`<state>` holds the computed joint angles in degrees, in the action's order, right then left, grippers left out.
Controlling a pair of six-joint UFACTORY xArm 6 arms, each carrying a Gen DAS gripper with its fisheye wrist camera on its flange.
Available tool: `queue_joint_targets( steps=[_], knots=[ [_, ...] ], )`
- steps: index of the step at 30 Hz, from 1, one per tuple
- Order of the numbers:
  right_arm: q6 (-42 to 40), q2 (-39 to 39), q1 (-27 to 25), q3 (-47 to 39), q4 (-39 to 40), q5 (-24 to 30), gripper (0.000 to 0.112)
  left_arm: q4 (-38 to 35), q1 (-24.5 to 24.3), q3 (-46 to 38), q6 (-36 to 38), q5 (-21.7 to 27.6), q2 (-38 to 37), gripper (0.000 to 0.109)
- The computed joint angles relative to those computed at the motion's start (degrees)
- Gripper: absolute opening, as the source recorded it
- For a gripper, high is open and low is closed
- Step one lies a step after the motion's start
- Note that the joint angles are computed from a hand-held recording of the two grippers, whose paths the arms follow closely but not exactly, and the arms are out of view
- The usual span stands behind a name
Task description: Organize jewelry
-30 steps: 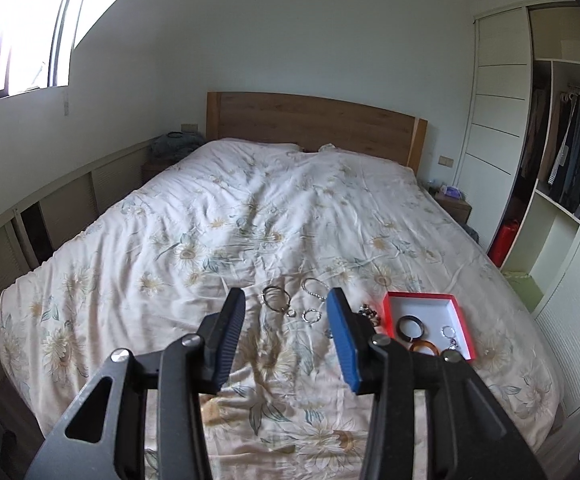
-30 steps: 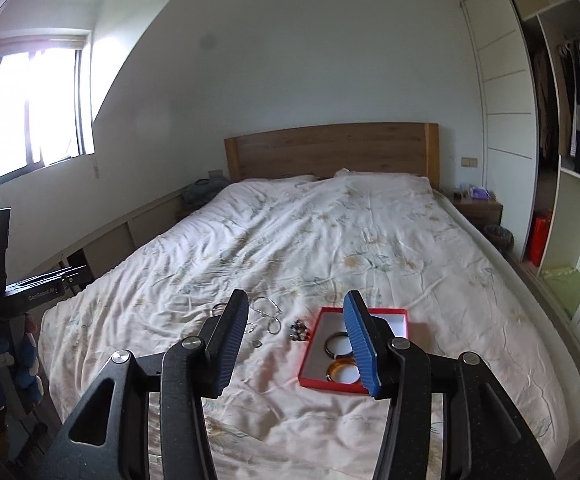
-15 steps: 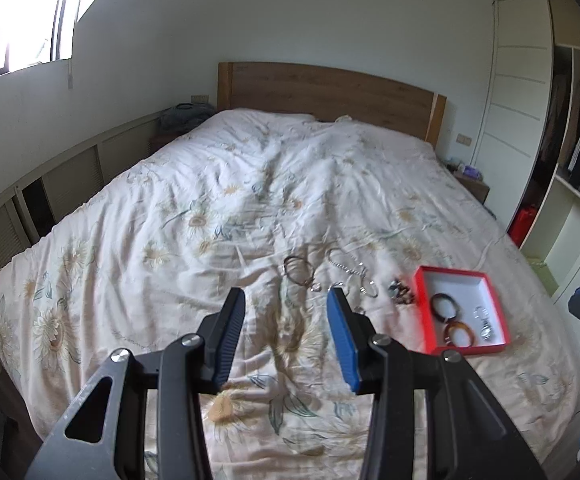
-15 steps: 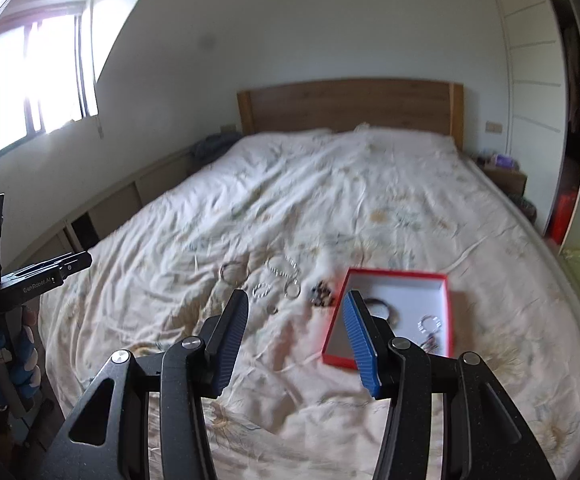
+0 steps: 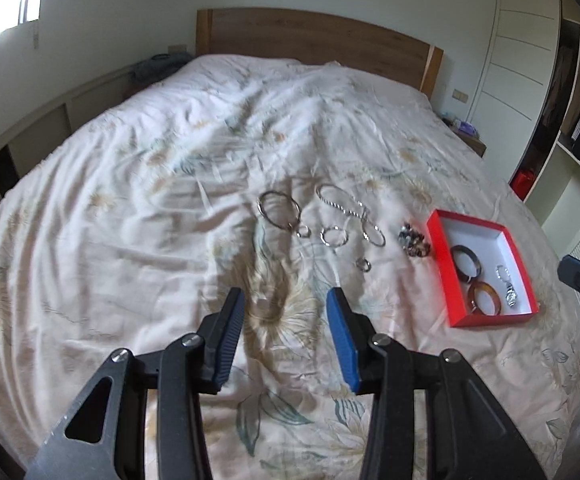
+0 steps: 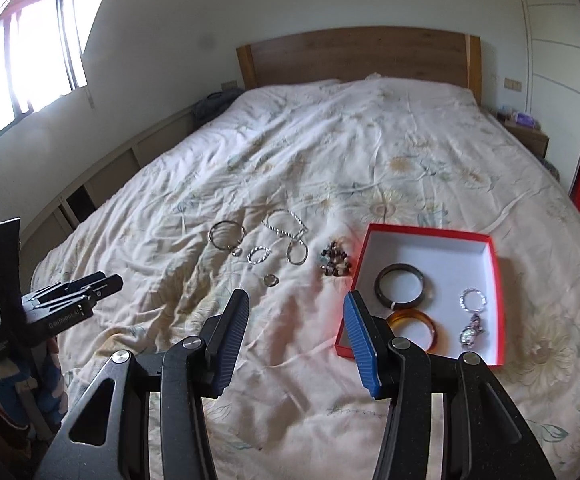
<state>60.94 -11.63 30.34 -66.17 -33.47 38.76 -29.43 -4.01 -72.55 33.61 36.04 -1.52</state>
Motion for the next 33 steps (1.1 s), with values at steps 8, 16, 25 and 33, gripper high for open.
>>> queue_joint_targets(
  steps=[8,16,25,33],
  knots=[
    [-10.9,9.6,-4.8,-3.8,11.0,-6.1,0.048,-2.6,-3.0,-6.8,3.0,3.6,9.1,0.033],
    [-21.0,18.5,-8.4,-10.0,20.1,-9.0,0.047,-4.3,-6.8,-18.9,4.3,8.6,21.0,0.031],
    [-26.8,23.7,-10.7,-13.5,25.6,-10.4,0.047,-2.1,-9.4,-27.6,2.7,10.1,30.4,0.031],
    [-31.4,27.5,-10.9,-17.3,28.4,-9.0,0.047,1.2,-10.7,-32.4,0.6,9.6,35.1,0.031]
  ],
)
